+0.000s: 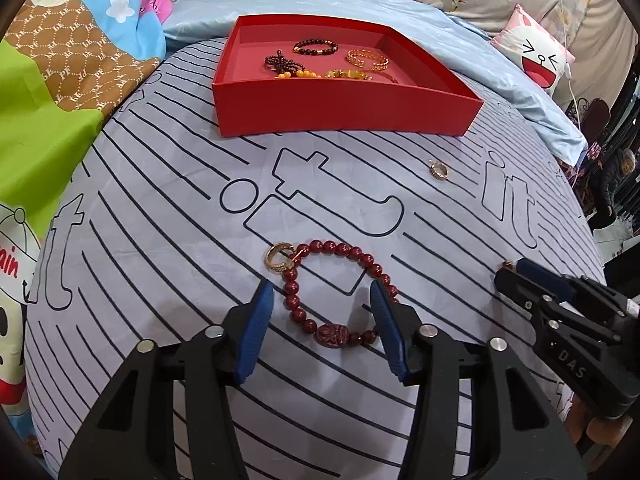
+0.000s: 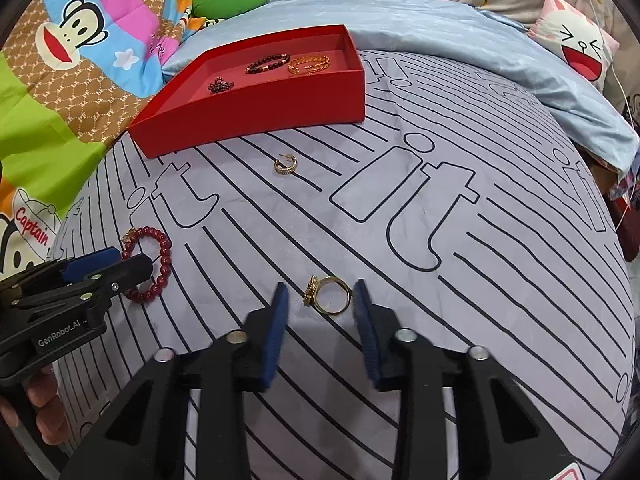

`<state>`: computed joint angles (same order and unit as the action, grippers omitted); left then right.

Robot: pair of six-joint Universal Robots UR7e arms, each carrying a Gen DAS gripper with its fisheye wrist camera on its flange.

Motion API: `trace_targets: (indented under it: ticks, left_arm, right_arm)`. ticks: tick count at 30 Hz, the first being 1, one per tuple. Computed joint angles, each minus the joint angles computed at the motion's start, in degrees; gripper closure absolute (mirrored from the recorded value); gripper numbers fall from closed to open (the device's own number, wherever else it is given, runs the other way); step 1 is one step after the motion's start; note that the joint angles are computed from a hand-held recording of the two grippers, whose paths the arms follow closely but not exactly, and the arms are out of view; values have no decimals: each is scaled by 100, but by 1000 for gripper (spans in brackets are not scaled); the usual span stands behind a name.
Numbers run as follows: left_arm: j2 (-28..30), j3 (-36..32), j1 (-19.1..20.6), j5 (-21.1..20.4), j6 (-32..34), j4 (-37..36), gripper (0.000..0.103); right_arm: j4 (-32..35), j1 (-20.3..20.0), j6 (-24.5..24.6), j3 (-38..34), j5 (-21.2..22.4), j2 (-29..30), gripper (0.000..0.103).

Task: Organize jewelry
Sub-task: 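Grasp the dark red bead bracelet with the left tool while the right tool grasps a gold ring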

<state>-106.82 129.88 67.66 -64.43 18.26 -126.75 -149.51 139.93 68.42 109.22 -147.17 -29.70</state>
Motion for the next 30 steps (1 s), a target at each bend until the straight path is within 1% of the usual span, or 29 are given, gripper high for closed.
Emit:
trace_targets:
  ticks: [1,2,3,4,5,6,9,16,23,30]
  left_arm:
    - [20,-25,23,-53,-10,9,63]
    - [35,-41,39,-89,-7,14,70]
    - [64,-72,66,-145,3,32,80]
    - [91,-112,103,-213,2,80,85]
    - [128,-168,157,-297,-3,137,93]
    - [160,-220,201,-365,-12,198,95]
    - [178,-288,262,-467,-35,289,95]
    - [38,-268,175,-505,-42,469,96]
    - [-139,-365,-99,-682,-62,671,96]
    - [-105,-552,-445,-886,-5,671,96]
  right_arm:
    - [-49,-3,-46,-3,3,9,81]
    - [-108,-8,-90,0,15,13,81]
    - [-156,-9,-122,8,26,16,81]
    - [-223,-11,-169,13,43,23,81]
    - [-288,-13,-210,20,60,28,81]
    - [-319,-11,-228,14,74,35,81]
    - [-502,-8,-312,27,134,53,82]
    - [-670,32,-405,0,175,64,82]
    - [-743,78,-563,-43,90,-6,82]
    - [-1071,24,-984,-87,-69,-126,82]
